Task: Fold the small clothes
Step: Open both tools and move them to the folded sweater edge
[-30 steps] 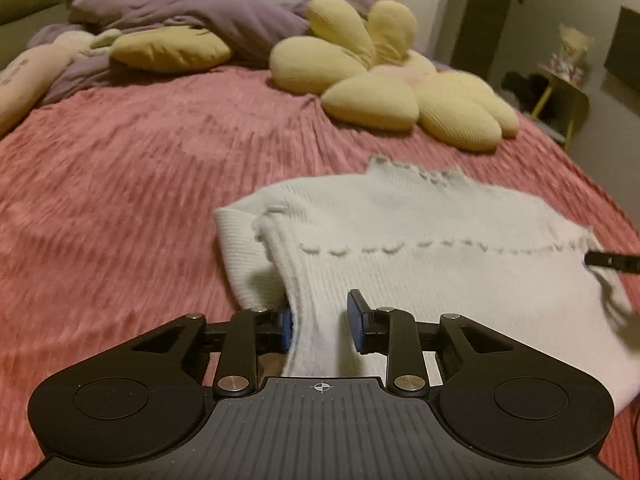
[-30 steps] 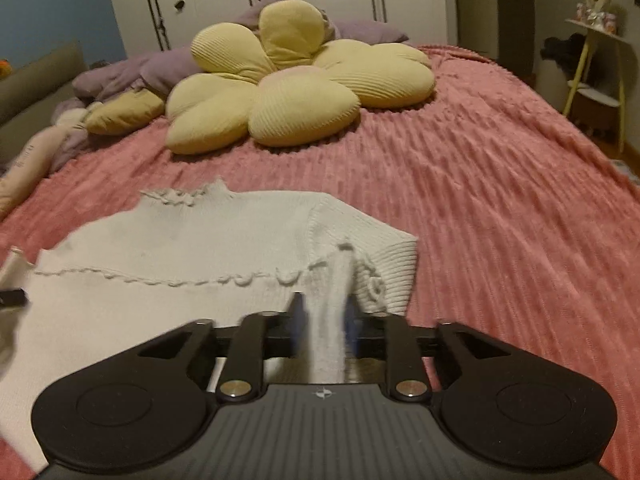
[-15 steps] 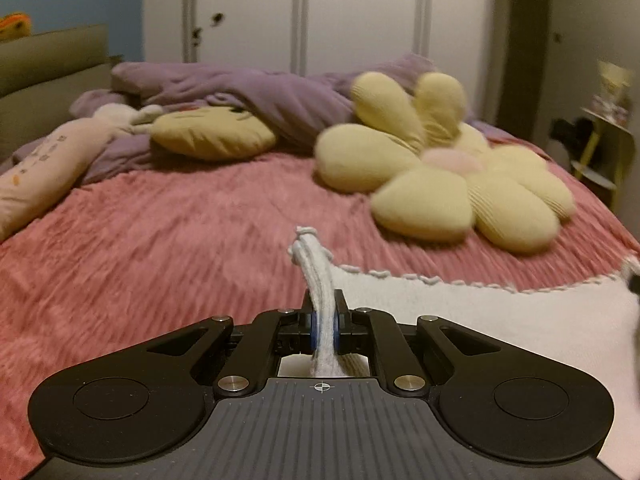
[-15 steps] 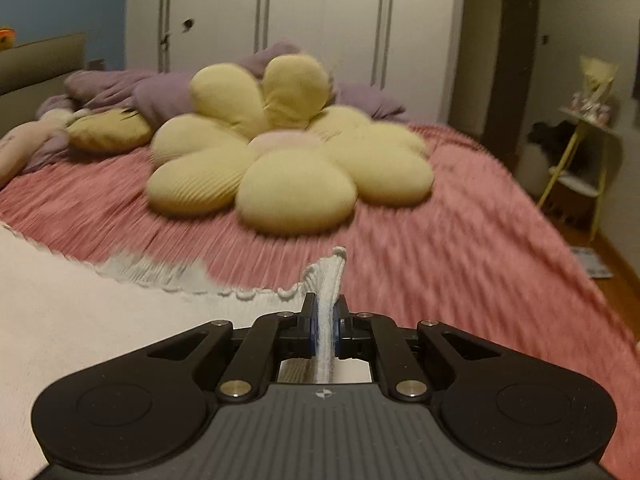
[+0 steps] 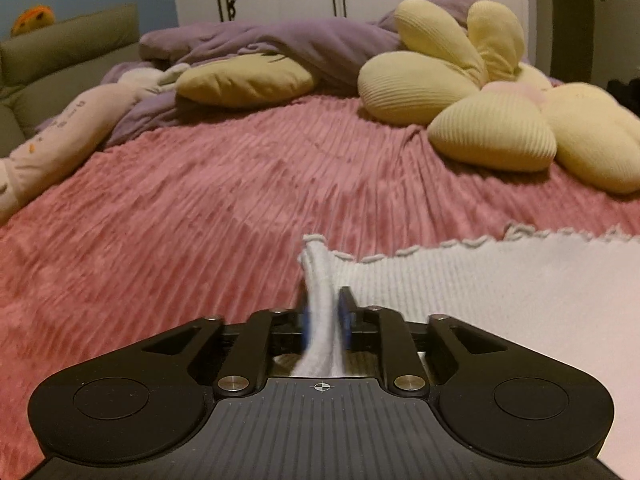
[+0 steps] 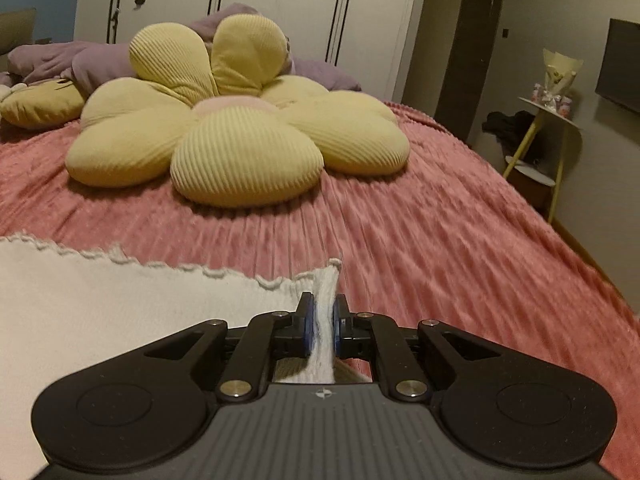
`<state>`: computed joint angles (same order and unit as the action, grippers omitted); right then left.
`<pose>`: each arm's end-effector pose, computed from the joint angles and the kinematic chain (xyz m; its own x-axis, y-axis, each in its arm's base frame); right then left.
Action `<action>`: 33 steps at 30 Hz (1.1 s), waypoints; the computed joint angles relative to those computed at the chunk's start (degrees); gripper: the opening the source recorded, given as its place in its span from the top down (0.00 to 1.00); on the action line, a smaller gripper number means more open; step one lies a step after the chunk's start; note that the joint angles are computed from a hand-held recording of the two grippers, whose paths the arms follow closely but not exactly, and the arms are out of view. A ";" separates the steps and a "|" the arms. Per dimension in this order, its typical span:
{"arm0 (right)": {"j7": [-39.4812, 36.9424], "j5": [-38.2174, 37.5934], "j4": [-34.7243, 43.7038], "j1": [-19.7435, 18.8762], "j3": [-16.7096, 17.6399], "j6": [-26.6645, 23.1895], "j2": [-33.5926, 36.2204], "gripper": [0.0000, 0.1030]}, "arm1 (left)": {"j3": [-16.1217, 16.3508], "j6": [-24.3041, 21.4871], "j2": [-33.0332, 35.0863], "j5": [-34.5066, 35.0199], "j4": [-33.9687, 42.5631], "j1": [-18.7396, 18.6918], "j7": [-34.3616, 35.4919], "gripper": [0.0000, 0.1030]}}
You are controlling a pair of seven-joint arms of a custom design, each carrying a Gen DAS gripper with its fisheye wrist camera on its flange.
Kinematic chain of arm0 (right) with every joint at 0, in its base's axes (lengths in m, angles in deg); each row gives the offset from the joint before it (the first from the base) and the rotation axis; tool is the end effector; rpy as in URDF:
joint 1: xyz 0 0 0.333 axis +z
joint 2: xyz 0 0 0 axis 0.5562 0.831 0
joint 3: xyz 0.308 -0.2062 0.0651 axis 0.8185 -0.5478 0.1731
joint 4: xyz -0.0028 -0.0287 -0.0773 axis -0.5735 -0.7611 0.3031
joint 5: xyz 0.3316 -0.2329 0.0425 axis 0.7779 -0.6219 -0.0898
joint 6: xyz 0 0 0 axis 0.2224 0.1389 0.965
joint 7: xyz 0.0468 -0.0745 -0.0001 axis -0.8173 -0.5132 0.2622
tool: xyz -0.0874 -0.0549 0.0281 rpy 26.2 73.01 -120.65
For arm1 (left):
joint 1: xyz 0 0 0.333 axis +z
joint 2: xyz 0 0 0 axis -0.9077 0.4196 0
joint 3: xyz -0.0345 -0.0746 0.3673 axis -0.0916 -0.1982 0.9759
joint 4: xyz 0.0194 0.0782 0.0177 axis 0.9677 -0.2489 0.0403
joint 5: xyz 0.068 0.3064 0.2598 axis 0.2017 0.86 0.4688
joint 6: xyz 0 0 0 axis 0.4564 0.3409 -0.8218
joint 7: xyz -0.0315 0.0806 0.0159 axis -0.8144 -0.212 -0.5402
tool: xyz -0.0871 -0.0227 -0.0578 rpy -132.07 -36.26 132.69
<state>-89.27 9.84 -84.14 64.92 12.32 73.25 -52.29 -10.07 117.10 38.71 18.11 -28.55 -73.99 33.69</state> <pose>0.6467 0.3268 0.3663 -0.2741 -0.9519 0.1368 -0.5850 0.0521 -0.8093 0.6782 -0.1683 0.3718 -0.0192 -0.9926 -0.1203 -0.6248 0.1058 -0.7736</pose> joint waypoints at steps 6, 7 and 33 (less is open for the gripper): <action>-0.33 1.84 1.23 0.35 -0.29 -2.86 1.42 0.65 | -0.43 -6.16 0.23 -8.14 0.20 -1.16 8.32 0.35; -0.22 2.48 1.21 0.27 -0.33 -3.10 1.34 0.57 | -0.50 -6.25 -0.37 -10.67 -0.32 -1.01 10.80 0.33; 11.03 -5.40 -21.56 -1.36 9.60 -4.81 -18.20 0.53 | -2.59 4.91 -18.52 -46.69 -25.14 1.58 44.07 0.08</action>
<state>-78.24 4.44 -105.71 63.56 21.92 68.44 -70.50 -12.65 122.01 20.19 -28.58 -53.69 -72.40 77.76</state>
